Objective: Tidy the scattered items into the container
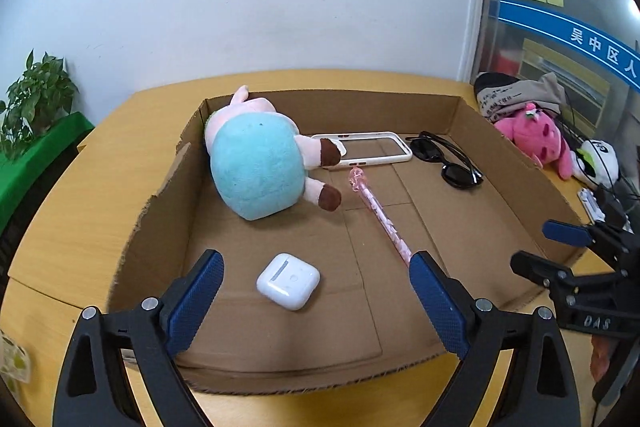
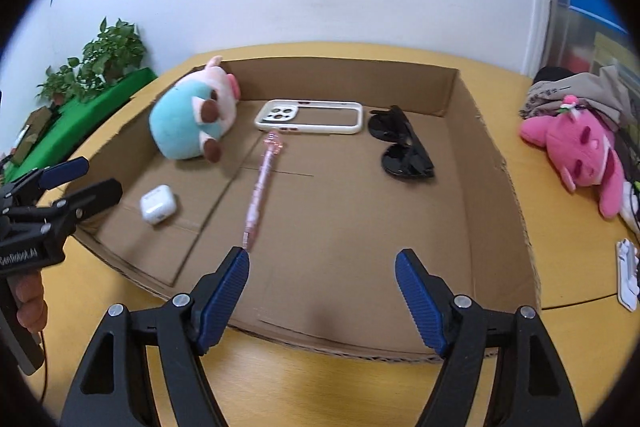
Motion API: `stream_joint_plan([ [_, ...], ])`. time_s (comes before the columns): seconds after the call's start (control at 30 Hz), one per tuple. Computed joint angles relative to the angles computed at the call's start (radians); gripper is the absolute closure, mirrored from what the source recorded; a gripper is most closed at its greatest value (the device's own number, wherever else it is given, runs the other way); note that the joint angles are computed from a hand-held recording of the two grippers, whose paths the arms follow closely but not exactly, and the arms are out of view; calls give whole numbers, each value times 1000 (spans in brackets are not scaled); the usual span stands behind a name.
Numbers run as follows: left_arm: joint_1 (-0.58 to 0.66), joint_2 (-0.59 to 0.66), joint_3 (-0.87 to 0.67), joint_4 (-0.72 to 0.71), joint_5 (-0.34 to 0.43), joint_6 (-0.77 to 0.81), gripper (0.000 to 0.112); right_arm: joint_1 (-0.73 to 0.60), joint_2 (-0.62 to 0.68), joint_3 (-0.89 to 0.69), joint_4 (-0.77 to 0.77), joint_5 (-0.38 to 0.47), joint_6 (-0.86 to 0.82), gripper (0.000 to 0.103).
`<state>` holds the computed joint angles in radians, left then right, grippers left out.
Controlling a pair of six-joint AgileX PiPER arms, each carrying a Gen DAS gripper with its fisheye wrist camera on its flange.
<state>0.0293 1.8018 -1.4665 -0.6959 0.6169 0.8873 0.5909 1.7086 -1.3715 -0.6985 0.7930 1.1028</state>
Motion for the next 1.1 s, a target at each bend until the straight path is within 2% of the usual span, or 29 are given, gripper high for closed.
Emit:
stream_joint_plan([
  [0.1,-17,11,32,-8,-51,22,16,9,-2,50,-67,-27,78,28],
  [0.27,-26,28,65,-31,-82,57,16,12,-15,103,-152,-63,202,23],
  [0.37,-25,13,122,-125,-135,161,14,31,-15,128,-233,-61,283,20],
  [0.47,-30,19,134,-146,-166,174,9,55,-30,188,-362,-77,410,19],
  [0.63,-23,23,154,-253,-182,286,9,81,-45,261,-548,-82,586,18],
  [0.9,-9,12,205,-482,-193,522,9,80,-46,266,-564,-87,596,15],
  [1.1,1,26,182,-434,-143,476,9,68,-40,254,-535,-111,557,8],
])
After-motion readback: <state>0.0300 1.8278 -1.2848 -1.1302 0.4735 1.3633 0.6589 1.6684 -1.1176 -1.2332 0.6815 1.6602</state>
